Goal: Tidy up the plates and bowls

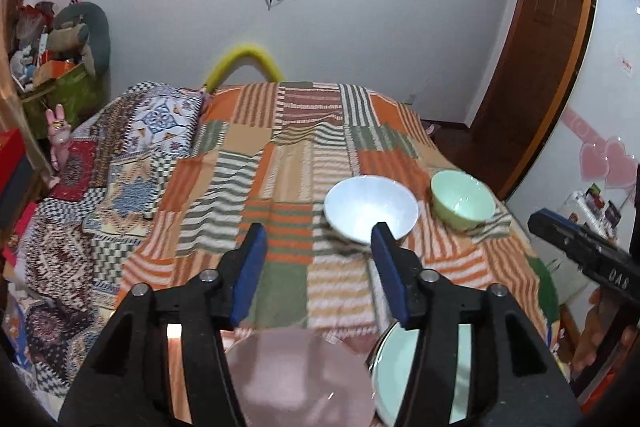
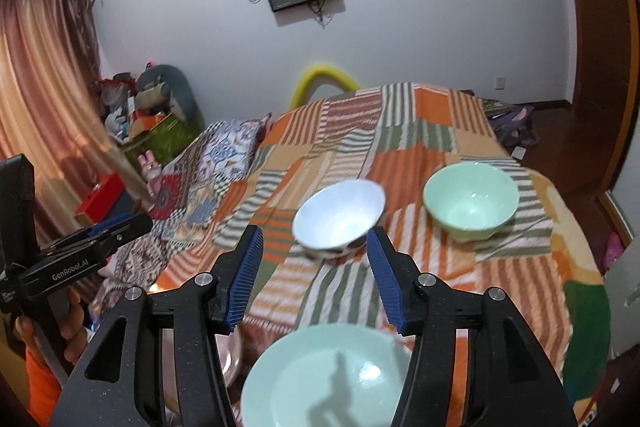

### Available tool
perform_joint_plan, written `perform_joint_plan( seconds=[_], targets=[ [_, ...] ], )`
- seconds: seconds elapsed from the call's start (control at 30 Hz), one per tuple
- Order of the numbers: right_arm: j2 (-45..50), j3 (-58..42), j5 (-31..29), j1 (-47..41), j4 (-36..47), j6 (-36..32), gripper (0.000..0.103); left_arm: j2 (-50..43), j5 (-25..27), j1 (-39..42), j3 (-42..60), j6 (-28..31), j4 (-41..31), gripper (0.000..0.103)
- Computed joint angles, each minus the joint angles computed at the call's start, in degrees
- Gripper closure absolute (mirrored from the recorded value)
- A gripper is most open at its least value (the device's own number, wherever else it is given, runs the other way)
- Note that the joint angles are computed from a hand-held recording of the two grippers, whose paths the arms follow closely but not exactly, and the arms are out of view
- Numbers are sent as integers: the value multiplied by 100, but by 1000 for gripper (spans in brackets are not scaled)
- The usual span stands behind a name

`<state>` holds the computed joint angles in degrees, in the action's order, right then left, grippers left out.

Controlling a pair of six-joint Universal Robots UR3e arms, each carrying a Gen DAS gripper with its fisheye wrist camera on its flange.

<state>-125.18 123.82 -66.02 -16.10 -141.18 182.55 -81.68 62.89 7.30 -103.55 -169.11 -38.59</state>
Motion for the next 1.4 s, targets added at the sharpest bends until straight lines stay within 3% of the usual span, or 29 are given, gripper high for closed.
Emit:
perform_joint_plan(
  seconds=[0.3,0.8,1.03,1.27,1.4],
  targets=[
    [1156,-309,-28,-137,-513,-29,53,-2229,463,-822,1999,-493,-325,47],
    [3707,-1467,-249,94,-724,-222,53,-5793,1151,-1446,6172,-478,-2198,48],
    [4512,-1968,-191,166,-549,-258,53,-6923,1183,-1520,7861,-365,-3135,65],
    [4886,-2234,-107,184,-325,-355,75,-7862,1039,-1557,9605,-272,-4138,87],
    [4953,-2263,-13,181,-332,-390,80,-7525,1097,-1618,8819,-145,-3549,91]
  ],
)
